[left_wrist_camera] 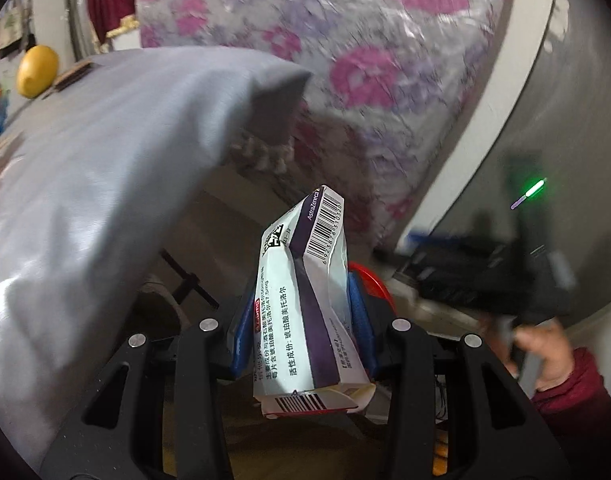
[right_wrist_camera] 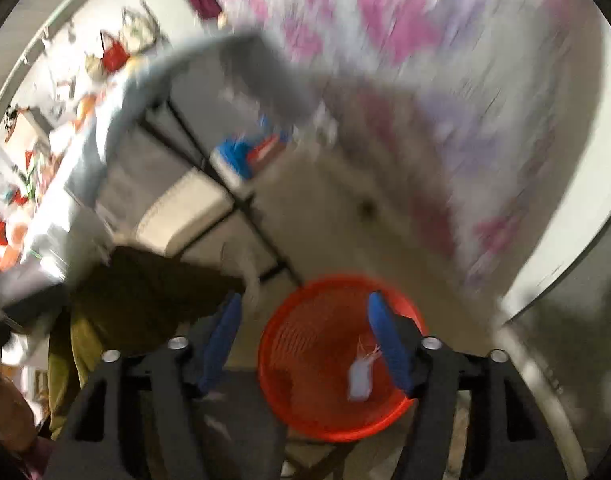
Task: Collect trash
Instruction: 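Carry the mask and box to the red wastebasket and open both tools, then return the left tool to the table and grasp the plastic cup with orange slice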
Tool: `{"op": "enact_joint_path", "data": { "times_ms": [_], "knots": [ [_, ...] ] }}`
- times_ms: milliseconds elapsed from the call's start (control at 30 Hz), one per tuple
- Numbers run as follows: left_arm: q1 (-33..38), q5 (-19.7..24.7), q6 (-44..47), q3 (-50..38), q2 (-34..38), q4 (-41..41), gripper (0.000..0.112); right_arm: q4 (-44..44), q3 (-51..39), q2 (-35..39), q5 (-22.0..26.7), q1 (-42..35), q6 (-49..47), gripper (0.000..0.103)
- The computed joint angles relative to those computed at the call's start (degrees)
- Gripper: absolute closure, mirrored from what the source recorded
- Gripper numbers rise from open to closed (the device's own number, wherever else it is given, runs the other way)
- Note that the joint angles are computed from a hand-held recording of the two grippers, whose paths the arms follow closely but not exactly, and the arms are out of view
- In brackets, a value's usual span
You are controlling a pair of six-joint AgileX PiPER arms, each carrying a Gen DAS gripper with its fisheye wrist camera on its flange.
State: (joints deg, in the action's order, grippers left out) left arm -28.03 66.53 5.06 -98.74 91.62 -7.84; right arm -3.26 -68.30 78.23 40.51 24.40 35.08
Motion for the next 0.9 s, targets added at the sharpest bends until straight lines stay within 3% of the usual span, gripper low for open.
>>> {"op": "enact_joint_path", "data": {
  "times_ms": [67, 200, 233, 300, 400, 900],
  "knots": [
    [-1.6, 0.3, 0.0, -1.0, 1.6, 0.6, 0.069, -1.0, 0.3, -2.6, -0.6, -1.3, 1.5, 0.015],
    [-4.4, 1.0, -0.4, -3.4, 4.6, 1.8, 0.067, 1.5, 1.1, -6.0, -1.3, -4.3, 0.4, 0.015],
    [-5.0, 1.4, -0.6, -4.3, 5.4, 2.2, 0.064, 2.1, 1.4, -6.4, -1.5, -4.8, -0.1, 0.015],
    [-6.4, 1.1, -2.2, -5.1, 6.2, 4.6, 0.046, 3.5, 2.2, -7.2, -2.0, -5.5, -1.5, 0.015],
    [-7.2, -0.4, -3.3, -4.9, 5.6, 6.4, 0.037, 5.3, 2.5, -6.3, -3.4, -6.1, -3.7, 0.015],
    [-2.9, -2.2, -6.9, -1.7, -1.0, 8.9, 0.022, 3.5, -0.8, -5.4, -2.4, -2.2, -1.8, 0.013]
  ]
}}
